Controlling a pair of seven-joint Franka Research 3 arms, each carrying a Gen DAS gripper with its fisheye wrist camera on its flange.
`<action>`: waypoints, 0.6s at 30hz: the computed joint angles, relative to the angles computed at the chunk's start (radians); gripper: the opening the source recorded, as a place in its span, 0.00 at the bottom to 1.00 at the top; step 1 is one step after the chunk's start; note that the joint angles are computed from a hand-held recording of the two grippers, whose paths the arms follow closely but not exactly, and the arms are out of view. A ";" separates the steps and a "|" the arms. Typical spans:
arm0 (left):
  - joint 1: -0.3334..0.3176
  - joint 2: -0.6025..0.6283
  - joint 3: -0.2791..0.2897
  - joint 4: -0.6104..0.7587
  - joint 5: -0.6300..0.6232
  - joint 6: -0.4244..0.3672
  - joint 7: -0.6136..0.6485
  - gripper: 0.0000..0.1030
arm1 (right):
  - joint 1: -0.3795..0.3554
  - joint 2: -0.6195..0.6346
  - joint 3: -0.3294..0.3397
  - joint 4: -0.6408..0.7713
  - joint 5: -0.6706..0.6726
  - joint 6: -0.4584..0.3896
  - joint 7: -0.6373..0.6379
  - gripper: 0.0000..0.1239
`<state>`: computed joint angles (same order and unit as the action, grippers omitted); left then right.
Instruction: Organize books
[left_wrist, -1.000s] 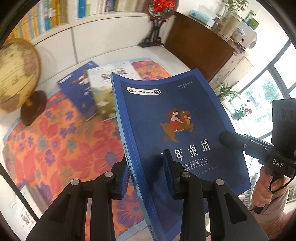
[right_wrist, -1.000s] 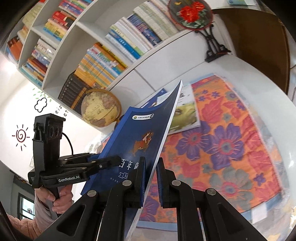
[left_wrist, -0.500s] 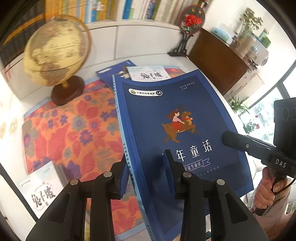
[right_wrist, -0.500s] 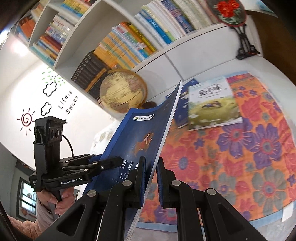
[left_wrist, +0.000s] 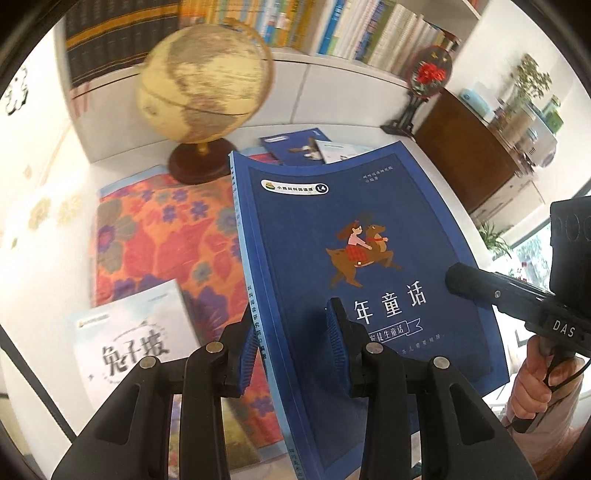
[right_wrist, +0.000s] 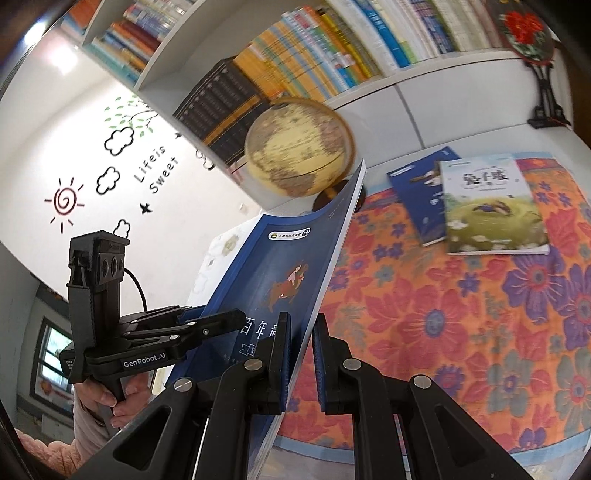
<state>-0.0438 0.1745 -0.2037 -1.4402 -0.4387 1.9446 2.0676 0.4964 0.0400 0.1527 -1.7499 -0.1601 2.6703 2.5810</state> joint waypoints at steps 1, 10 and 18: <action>0.004 -0.001 0.003 -0.002 -0.002 0.001 -0.001 0.32 | 0.002 0.013 0.002 0.016 0.002 -0.005 -0.006 0.09; 0.050 -0.018 0.031 -0.037 -0.028 0.025 0.022 0.32 | 0.063 0.155 -0.016 0.205 0.018 -0.069 -0.061 0.09; 0.085 -0.020 0.050 -0.064 -0.027 0.037 0.037 0.32 | 0.117 0.281 -0.043 0.371 0.059 -0.126 -0.114 0.09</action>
<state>0.0413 0.1541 -0.1533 -1.5040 -0.4656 1.9813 2.1045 0.6136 0.3213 0.1097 -1.3788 -0.1014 2.5443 2.4666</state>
